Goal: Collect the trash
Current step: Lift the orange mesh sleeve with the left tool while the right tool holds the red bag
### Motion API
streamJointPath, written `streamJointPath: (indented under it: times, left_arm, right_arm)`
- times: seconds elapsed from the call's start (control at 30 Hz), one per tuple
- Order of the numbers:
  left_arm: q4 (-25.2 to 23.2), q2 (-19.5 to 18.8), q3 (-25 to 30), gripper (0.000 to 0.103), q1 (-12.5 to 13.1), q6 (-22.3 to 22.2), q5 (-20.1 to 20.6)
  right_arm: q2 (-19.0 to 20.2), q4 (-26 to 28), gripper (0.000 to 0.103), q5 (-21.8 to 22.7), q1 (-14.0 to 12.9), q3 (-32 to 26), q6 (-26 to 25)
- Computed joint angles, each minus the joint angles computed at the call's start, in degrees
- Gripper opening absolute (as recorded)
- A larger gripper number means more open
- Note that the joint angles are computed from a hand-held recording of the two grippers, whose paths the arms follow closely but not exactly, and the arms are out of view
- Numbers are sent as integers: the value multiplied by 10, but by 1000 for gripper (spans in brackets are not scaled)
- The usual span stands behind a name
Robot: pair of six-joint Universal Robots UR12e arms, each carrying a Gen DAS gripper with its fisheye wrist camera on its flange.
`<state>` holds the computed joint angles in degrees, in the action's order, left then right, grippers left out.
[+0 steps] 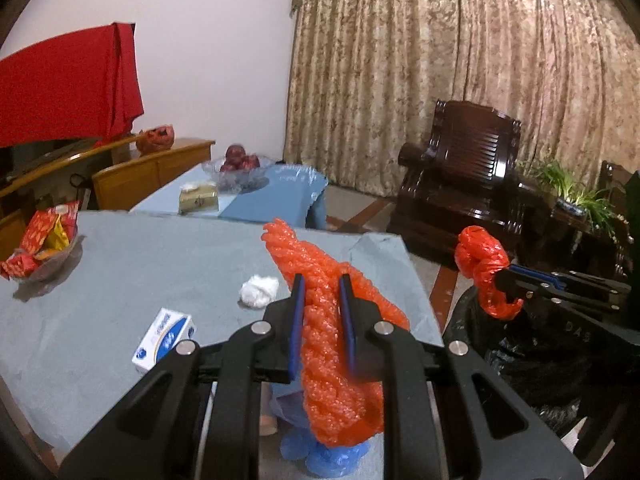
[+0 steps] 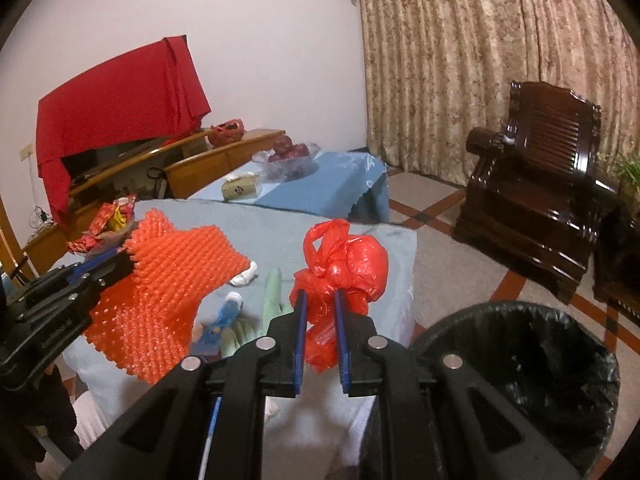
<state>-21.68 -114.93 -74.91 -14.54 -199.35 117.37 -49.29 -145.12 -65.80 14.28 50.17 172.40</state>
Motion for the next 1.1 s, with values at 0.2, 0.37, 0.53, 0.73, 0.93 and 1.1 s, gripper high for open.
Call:
streamJointPath:
  times: [0.2, 0.37, 0.53, 0.73, 0.93, 1.1]
  left_arm:
    - [-54, 2, -24, 16, 16, -36, -9]
    - [-73, 13, -50, 34, 28, -59, -33]
    - [-65, 29, -77, 49, 28, -62, -39]
    - [-76, 38, -87, 42, 25, -76, -49]
    - [-65, 41, -89, 33, 27, -80, -64]
    - [-62, 42, -85, 61, 22, -82, -51]
  right_arm:
    - [9, 33, 13, -5, 7, -1, -14]
    - [14, 53, 13, -7, 10, -5, -22]
    - [14, 56, 13, -6, 12, -2, -28]
    - [12, 60, 13, -5, 13, 0, -29]
    - [11, 58, 13, -6, 13, 2, -29]
    - [9, 55, 13, -5, 13, 5, -28]
